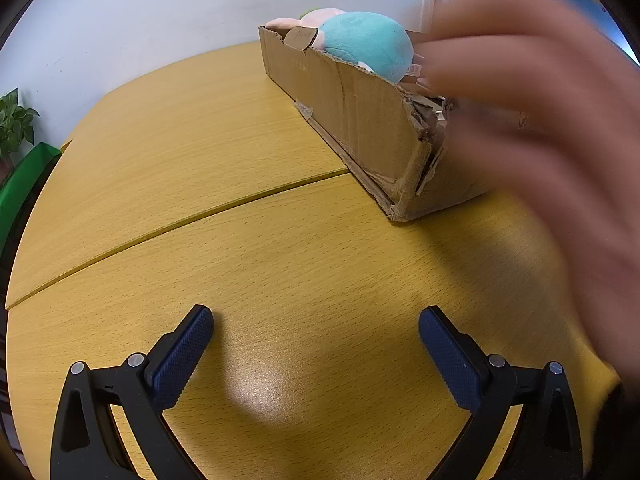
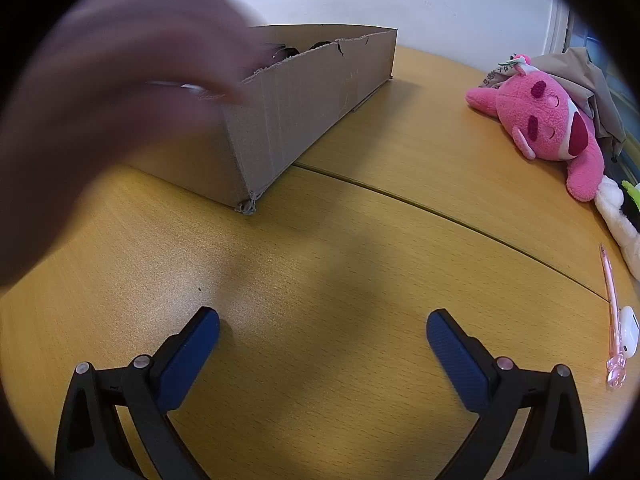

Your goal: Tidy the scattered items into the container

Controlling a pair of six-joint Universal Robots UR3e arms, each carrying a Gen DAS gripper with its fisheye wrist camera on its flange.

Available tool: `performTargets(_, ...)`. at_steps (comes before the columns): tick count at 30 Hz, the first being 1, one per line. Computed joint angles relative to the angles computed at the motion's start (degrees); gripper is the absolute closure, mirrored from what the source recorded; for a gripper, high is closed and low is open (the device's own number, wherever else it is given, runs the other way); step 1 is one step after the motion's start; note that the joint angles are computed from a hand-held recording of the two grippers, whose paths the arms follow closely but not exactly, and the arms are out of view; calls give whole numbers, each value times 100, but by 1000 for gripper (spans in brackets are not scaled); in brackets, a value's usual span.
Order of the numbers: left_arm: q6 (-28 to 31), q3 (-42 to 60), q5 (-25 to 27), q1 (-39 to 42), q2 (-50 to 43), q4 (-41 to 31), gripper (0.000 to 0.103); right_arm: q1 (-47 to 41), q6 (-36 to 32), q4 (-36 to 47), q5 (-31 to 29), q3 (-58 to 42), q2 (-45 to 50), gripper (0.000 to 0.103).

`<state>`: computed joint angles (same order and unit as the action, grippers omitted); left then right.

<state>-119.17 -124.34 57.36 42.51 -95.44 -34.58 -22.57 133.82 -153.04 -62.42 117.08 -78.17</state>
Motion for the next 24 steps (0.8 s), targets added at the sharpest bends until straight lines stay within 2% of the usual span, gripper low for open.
performTargets(24, -8, -46, -16, 66, -3, 59, 0, -12, -36, 7, 19, -50, 53, 0)
